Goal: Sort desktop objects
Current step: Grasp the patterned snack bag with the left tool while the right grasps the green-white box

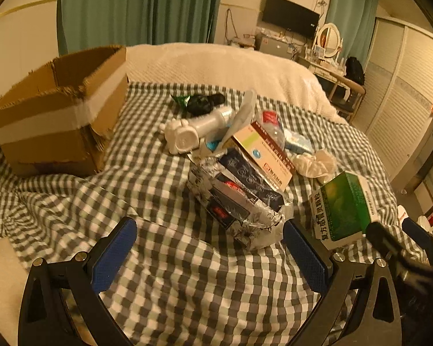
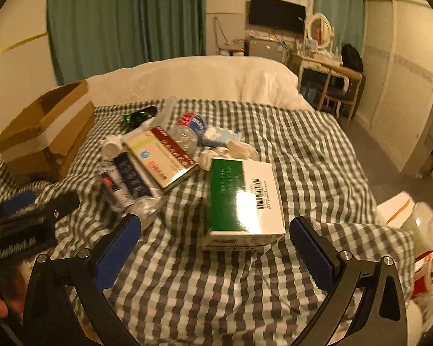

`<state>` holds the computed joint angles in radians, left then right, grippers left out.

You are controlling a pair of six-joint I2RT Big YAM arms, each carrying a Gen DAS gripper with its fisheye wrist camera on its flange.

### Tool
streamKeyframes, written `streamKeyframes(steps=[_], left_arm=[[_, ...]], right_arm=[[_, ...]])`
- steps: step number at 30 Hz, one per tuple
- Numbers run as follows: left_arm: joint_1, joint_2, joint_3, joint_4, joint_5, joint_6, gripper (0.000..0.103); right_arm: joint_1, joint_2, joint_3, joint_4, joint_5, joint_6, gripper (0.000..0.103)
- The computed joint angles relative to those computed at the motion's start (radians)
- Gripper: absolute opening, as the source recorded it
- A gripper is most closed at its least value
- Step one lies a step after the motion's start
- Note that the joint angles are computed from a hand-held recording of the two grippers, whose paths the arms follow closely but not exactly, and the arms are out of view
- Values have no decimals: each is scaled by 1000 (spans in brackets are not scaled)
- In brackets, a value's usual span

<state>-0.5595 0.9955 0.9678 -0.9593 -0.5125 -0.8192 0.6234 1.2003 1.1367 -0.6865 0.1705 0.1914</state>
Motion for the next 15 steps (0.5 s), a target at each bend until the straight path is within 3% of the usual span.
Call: streamKeyframes(steps=[8, 15], left_arm=[[-2, 61, 2, 63, -20, -77, 103], [19, 160, 34, 105, 34, -83, 103]], right_arm=[[-57, 51, -11, 96, -6, 55, 103], [-131, 87, -30, 116, -141, 139, 103]])
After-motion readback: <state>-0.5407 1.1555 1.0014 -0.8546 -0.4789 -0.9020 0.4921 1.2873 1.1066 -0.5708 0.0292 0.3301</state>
